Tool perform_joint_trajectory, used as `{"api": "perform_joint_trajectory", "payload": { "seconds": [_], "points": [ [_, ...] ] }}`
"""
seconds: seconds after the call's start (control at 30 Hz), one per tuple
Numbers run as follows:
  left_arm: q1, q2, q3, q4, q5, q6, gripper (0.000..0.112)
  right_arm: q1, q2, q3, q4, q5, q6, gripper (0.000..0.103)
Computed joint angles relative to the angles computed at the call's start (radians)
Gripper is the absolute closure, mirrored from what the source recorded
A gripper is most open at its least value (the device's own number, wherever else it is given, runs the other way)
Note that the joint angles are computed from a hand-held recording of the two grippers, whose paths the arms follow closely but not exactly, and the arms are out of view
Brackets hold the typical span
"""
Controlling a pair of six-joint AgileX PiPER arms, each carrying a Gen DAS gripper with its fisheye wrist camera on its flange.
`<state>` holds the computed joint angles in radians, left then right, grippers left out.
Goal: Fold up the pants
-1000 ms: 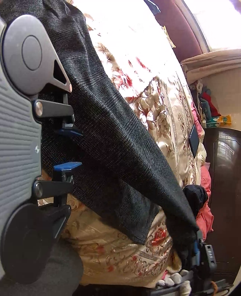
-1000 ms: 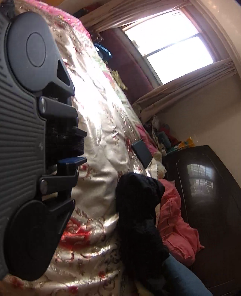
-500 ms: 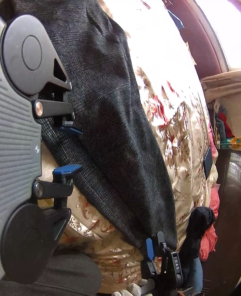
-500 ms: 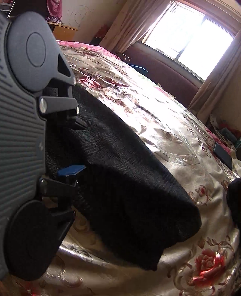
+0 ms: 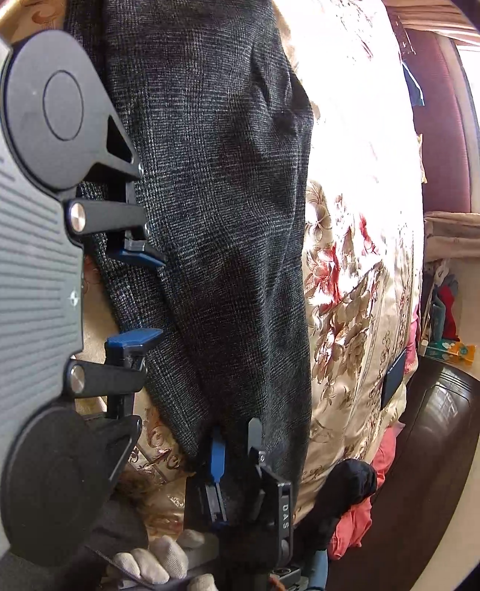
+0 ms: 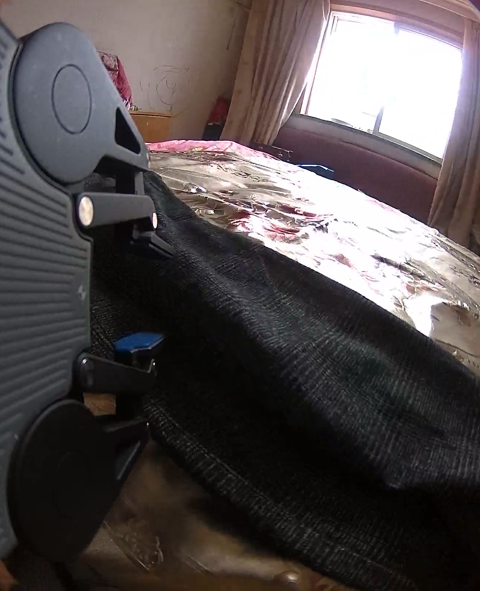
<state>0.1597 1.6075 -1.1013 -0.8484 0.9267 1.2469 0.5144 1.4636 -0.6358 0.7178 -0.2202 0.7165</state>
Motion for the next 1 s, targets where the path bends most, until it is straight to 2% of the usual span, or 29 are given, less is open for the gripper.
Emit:
{"api": "perform_joint_trajectory", "payload": {
  "seconds": [0.07, 0.13, 0.2, 0.4, 0.5, 0.53, 0.67, 0.73, 0.9, 1.0],
  "points": [
    [-0.002, -0.001, 0.008, -0.032, 0.026, 0.017, 0.063, 0.022, 0.016, -0.003, 0.121, -0.046, -0.101, 0.061],
    [-0.014, 0.004, 0.018, -0.052, 0.037, 0.029, 0.063, 0.039, 0.036, -0.001, 0.152, -0.103, -0.101, 0.062],
    [-0.056, -0.029, 0.059, -0.042, -0.04, 0.062, 0.063, 0.043, 0.06, 0.002, 0.074, -0.167, -0.004, 0.061],
    [-0.155, -0.091, 0.141, -0.089, -0.234, 0.192, 0.063, 0.02, 0.037, 0.028, -0.065, -0.201, 0.111, 0.065],
    [-0.198, -0.098, 0.157, -0.115, -0.265, 0.209, 0.063, 0.016, 0.028, 0.029, -0.108, -0.23, 0.127, 0.067],
    [-0.207, -0.096, 0.155, -0.106, -0.257, 0.184, 0.063, 0.011, 0.03, 0.023, -0.122, -0.227, 0.13, 0.067],
    [-0.197, -0.045, 0.096, -0.062, -0.106, -0.001, 0.063, -0.014, 0.027, 0.026, -0.225, -0.224, 0.191, 0.071],
    [-0.211, -0.027, 0.089, -0.05, -0.104, -0.05, 0.063, -0.021, 0.022, 0.044, -0.267, -0.242, 0.239, 0.071],
    [-0.164, 0.068, 0.036, -0.154, -0.049, -0.199, 0.063, -0.02, 0.042, 0.088, -0.323, -0.321, 0.319, 0.072],
    [-0.144, 0.077, 0.046, -0.214, -0.077, -0.244, 0.062, -0.015, 0.054, 0.096, -0.334, -0.344, 0.336, 0.072]
  ]
}}
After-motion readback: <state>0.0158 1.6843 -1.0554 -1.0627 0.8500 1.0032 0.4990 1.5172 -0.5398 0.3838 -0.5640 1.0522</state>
